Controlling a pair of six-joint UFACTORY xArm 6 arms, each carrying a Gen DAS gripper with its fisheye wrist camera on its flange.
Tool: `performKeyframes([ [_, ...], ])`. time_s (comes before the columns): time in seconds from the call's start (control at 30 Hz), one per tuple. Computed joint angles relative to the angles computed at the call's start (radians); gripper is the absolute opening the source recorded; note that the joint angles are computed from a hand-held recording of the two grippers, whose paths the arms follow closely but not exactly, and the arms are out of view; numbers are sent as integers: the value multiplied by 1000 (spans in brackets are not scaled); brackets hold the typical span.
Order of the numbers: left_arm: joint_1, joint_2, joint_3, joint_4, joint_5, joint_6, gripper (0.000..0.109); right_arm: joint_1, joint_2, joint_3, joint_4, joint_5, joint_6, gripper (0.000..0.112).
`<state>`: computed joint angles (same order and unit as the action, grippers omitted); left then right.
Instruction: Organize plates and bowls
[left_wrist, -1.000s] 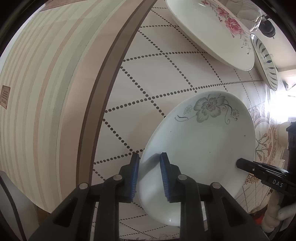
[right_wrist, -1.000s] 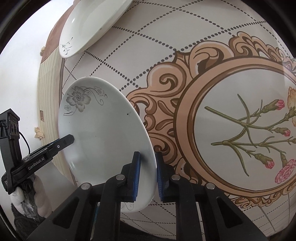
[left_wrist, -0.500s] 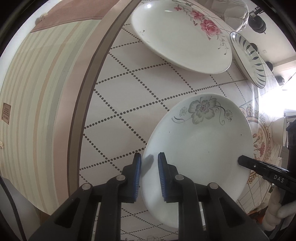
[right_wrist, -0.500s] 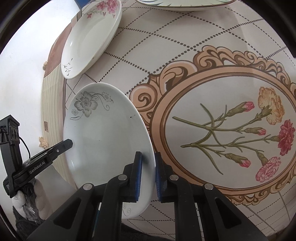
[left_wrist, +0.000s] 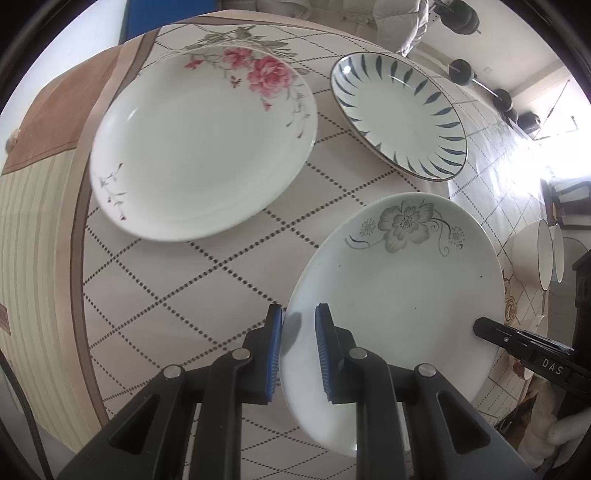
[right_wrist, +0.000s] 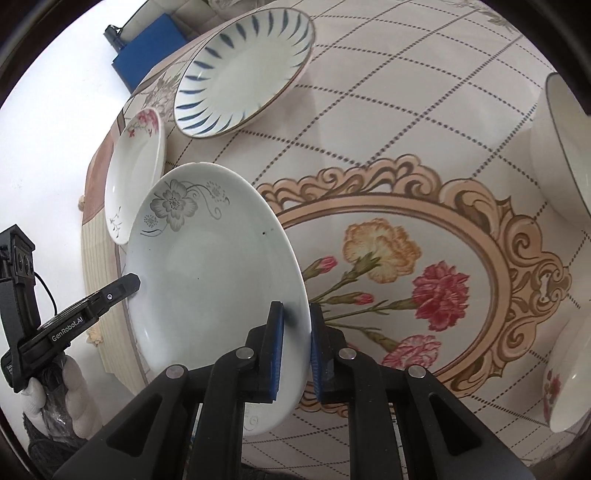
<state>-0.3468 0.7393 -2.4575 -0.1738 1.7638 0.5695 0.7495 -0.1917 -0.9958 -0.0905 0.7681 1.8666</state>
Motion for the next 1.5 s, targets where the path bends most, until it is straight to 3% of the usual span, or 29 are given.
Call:
performKeyframes([
  [0.37, -134, -111, 252, 32, -118, -36, 16, 12, -290, 279, -29, 74, 107, 15],
  [0.53, -156, -133, 300, 58, -166, -37, 16, 9, -337, 340, -30, 68, 109, 16],
  [0.7, -178, -115, 281, 63, -169, -55, 16, 4, -331, 361, 4, 34, 87, 18],
  [0.93, -230, -119, 296, 76, -189, -133, 16, 1, -281, 317, 60, 64, 30, 21],
  [1.2, -230, -199, 370, 140, -249, -167, 18, -16, -138, 129, 88, 217, -71, 21],
  [1.27, -224, -226, 393, 143, -264, -177, 24, -7, -132, 96, 70, 268, -69, 28],
  [1.4, -201, -239, 371, 121, -236, -200, 36, 10, -127, 43, 14, 308, -51, 62],
  [1.5, -183, -273, 380, 103, -233, -234, 53, 17, -105, -27, -37, 346, -75, 74],
])
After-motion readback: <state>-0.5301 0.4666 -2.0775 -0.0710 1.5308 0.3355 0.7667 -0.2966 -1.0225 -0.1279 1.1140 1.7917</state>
